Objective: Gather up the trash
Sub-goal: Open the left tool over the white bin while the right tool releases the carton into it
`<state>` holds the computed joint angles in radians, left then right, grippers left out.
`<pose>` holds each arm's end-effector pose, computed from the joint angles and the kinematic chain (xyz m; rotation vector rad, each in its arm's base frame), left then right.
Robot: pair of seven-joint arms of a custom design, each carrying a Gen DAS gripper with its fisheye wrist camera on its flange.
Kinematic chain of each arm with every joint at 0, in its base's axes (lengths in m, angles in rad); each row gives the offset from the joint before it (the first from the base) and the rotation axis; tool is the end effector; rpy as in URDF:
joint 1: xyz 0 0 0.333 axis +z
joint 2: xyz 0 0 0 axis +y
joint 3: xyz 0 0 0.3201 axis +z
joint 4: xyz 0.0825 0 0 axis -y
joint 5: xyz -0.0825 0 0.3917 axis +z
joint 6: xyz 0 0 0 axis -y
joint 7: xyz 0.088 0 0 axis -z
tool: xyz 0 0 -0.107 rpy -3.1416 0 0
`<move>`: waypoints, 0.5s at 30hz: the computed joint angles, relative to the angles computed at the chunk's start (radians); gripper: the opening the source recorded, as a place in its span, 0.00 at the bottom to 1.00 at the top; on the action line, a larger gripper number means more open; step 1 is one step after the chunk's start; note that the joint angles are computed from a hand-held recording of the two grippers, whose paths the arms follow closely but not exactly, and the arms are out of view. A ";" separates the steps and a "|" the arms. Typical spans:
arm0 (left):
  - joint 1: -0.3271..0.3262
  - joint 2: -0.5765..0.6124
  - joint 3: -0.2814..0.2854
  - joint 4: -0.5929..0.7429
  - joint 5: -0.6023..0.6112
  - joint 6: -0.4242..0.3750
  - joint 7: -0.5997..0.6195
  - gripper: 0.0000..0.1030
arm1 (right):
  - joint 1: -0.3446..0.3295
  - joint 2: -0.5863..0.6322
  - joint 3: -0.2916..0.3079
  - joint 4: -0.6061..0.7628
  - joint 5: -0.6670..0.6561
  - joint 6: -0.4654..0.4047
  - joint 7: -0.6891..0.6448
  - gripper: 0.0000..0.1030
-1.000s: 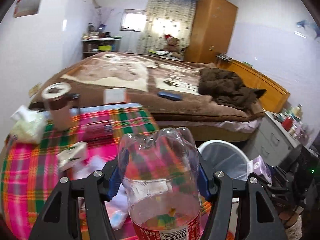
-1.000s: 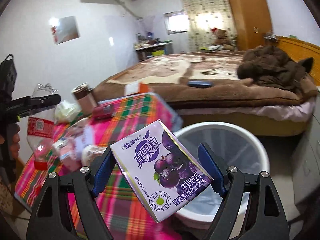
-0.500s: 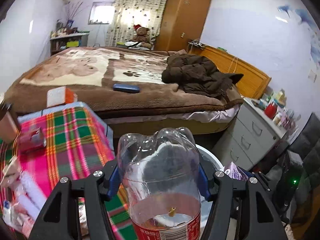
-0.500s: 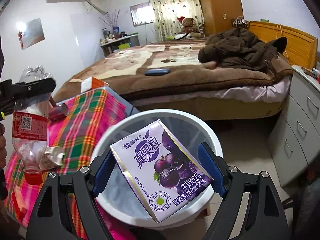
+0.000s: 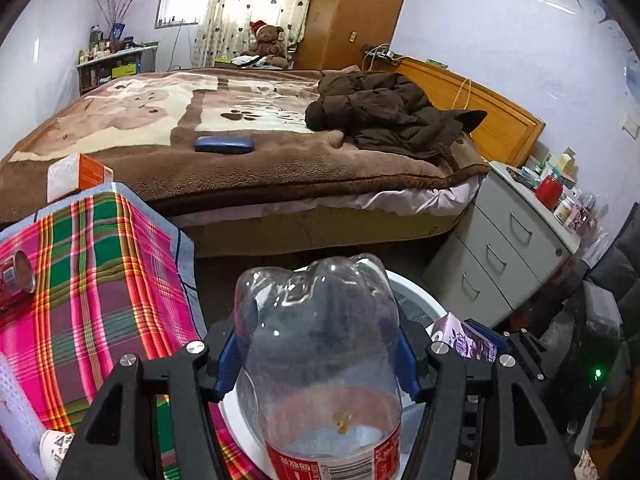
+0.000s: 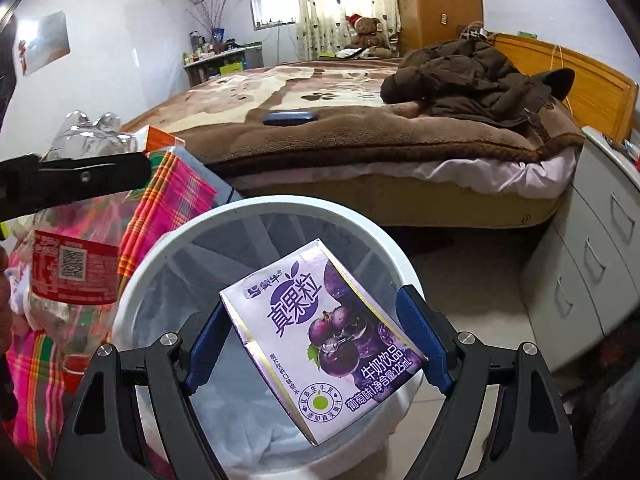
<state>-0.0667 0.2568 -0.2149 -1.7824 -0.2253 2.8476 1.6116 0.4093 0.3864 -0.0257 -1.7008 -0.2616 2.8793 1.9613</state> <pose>0.6646 -0.1650 0.5099 -1.7445 1.9365 -1.0451 0.6569 0.2839 0.4625 -1.8909 1.5090 -0.5928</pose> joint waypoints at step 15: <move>0.036 -0.042 -0.013 -0.062 -0.085 0.032 0.061 0.78 | 0.014 -0.021 -0.014 -0.031 -0.055 0.032 0.054 0.81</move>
